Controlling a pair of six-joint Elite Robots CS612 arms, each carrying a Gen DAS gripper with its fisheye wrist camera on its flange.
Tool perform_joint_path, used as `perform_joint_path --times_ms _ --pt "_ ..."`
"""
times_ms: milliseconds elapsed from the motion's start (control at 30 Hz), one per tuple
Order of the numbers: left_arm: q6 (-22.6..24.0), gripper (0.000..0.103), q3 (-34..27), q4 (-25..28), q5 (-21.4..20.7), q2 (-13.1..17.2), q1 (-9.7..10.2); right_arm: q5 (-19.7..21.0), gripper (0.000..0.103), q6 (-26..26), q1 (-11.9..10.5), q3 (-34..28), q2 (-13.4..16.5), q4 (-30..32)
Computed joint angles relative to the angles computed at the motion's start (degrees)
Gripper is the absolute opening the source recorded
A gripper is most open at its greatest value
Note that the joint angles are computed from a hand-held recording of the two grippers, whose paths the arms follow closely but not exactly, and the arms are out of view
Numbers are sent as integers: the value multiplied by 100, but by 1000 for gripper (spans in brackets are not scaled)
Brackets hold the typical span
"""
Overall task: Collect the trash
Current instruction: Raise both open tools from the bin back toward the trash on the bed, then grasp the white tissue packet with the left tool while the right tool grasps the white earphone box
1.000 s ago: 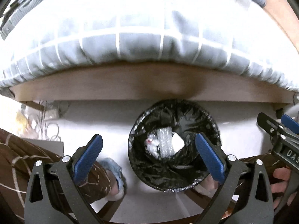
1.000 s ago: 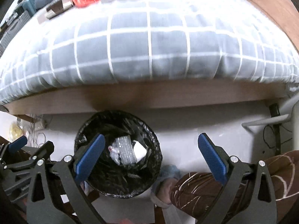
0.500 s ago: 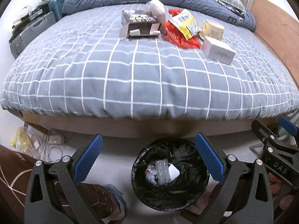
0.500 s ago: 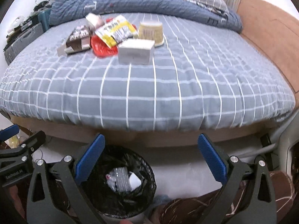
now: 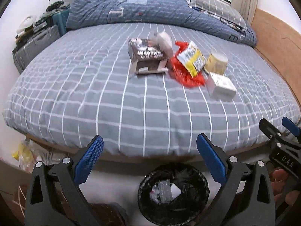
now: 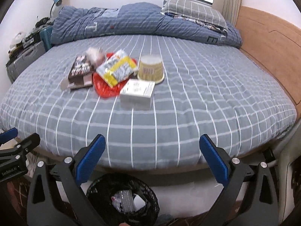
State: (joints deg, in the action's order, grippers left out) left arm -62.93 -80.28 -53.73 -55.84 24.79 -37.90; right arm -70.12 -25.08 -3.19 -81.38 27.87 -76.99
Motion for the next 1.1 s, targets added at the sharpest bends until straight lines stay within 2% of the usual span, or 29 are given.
perform_joint_path --times_ms 300,433,600,700,900,1000,1100 --pt "435 97 485 -458 82 -242 333 -102 96 101 175 937 -416 -652" --pt "614 97 824 -680 16 -354 527 -185 96 140 280 1461 -605 -909" --pt "737 97 1249 -1088 -253 -472 798 -280 96 79 405 1934 -750 -1105" --pt "819 97 1508 -1313 -274 -560 899 -292 96 18 459 2124 -796 -1174" --pt "1171 97 2358 -2088 -455 -859 1085 -230 96 9 514 2386 -870 -1015" --pt "1329 97 2900 -2409 -397 -1067 1150 -233 96 -65 538 2429 -863 -974" --pt "1382 97 3328 -2590 -455 -1244 1210 -195 96 -123 546 2453 -845 -932"
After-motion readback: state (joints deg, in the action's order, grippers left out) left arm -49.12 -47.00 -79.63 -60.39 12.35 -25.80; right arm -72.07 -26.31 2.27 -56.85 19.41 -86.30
